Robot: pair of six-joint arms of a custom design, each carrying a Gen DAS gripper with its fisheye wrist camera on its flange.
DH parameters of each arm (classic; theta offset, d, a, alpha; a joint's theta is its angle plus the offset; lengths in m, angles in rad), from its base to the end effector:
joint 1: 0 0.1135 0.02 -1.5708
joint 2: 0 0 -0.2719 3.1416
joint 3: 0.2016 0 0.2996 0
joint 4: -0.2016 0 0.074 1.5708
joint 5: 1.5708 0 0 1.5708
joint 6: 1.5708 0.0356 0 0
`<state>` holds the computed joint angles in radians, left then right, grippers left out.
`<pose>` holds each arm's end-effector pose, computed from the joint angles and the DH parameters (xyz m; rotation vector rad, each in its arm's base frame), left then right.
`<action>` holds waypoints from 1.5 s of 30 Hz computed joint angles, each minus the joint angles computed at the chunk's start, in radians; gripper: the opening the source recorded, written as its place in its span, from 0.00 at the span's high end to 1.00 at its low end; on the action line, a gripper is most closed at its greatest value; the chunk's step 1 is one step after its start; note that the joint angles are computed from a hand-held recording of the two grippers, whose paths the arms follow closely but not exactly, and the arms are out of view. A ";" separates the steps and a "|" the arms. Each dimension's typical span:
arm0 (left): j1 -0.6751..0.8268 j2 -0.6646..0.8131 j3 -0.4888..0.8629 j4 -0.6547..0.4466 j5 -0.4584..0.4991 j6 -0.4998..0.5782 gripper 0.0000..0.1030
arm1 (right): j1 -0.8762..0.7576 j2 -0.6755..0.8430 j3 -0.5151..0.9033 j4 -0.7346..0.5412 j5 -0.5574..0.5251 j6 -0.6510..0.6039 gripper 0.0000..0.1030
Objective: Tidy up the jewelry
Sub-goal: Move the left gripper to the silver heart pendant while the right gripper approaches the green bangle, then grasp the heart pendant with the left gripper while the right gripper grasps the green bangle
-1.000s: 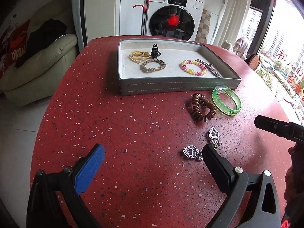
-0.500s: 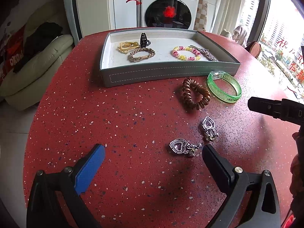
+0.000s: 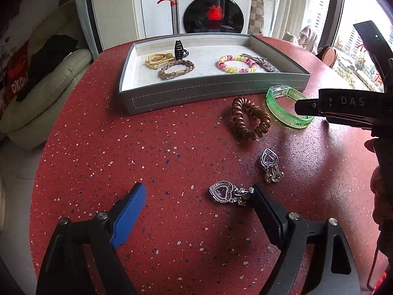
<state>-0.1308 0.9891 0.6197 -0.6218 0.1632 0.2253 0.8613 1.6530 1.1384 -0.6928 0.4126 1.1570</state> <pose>0.2231 -0.0352 0.1993 0.5129 2.4990 -0.1724 0.2488 0.2678 0.1926 0.4822 2.5582 0.1146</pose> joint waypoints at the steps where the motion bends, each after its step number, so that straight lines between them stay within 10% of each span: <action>1: 0.000 0.000 0.000 0.000 0.000 0.000 0.02 | 0.001 0.012 0.013 -0.013 0.012 -0.003 0.24; 11: -0.017 -0.028 0.001 -0.025 0.021 0.029 0.26 | 0.024 0.103 0.112 -0.134 0.068 -0.046 0.31; 24: 0.059 0.012 0.037 -0.047 0.115 0.042 0.50 | 0.031 0.071 0.083 -0.108 0.072 -0.048 0.92; 45: 0.134 -0.011 0.085 -0.100 0.206 0.082 0.52 | 0.077 -0.091 -0.036 -0.017 0.084 -0.006 0.92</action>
